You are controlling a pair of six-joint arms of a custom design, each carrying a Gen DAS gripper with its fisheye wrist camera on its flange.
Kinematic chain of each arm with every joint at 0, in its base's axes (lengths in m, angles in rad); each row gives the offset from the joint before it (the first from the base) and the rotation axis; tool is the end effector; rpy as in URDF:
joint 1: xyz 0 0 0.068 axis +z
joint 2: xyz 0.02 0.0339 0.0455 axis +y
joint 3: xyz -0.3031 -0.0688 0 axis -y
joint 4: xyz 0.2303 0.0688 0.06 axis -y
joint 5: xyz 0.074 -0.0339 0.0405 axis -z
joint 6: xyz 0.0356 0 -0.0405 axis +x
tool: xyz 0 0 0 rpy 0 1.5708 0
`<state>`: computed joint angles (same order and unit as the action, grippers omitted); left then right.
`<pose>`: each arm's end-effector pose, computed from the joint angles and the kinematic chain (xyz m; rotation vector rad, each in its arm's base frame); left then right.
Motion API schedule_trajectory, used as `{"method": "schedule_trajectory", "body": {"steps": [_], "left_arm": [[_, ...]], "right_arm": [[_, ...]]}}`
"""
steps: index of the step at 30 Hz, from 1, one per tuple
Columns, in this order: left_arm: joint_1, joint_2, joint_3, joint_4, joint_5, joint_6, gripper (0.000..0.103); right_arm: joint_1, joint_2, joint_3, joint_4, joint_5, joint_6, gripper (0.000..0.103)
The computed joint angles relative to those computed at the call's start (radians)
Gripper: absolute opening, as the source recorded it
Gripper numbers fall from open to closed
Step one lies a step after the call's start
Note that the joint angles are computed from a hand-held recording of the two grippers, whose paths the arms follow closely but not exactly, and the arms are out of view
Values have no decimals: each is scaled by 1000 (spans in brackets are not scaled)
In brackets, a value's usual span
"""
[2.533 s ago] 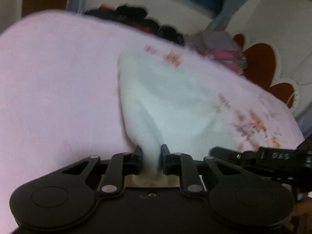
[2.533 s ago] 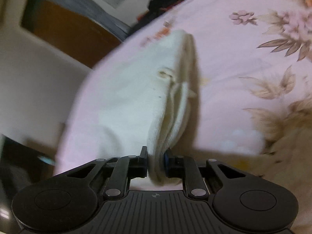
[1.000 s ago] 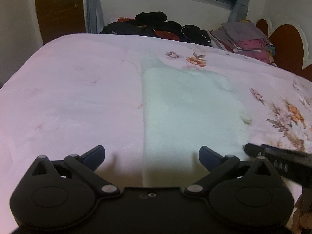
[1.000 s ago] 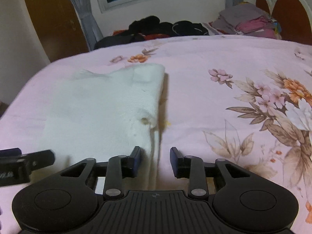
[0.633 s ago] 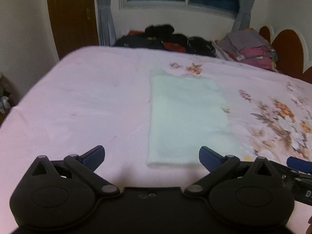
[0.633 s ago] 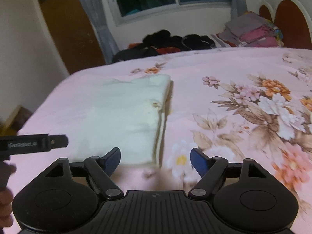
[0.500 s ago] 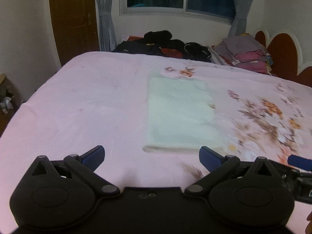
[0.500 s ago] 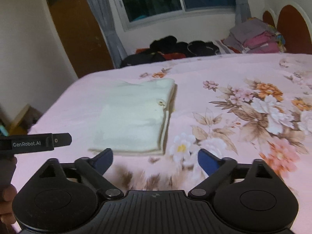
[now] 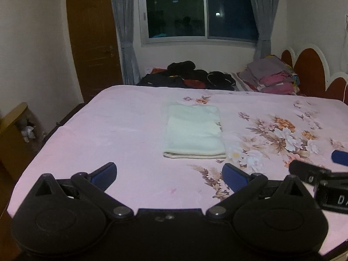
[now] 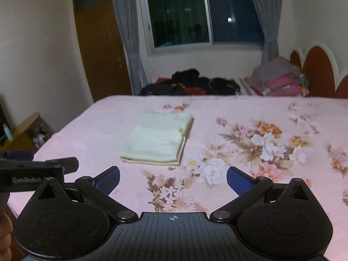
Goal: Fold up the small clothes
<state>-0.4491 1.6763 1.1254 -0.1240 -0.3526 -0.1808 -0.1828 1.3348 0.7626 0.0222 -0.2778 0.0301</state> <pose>0.3327 -0.1467 0.2784 0.1071 2.1951 0.0450 0.2648 -0.0390 0.2774 0.0596 2.1031 0.2028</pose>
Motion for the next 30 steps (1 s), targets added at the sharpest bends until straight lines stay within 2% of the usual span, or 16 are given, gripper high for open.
{"method": "schedule_trajectory", "body": {"steps": [6, 15, 30], "left_arm": [[0, -40, -20, -42, 5, -62, 103], [-20, -71, -47, -26, -33, -48, 103], [-23, -75, -39, -48, -35, -46, 103]], "right_arm": [[-7, -82, -36, 0, 20, -6, 103], [-29, -114, -40, -4, -12, 0, 103], [-46, -103, -38, 6, -29, -13, 103]]}}
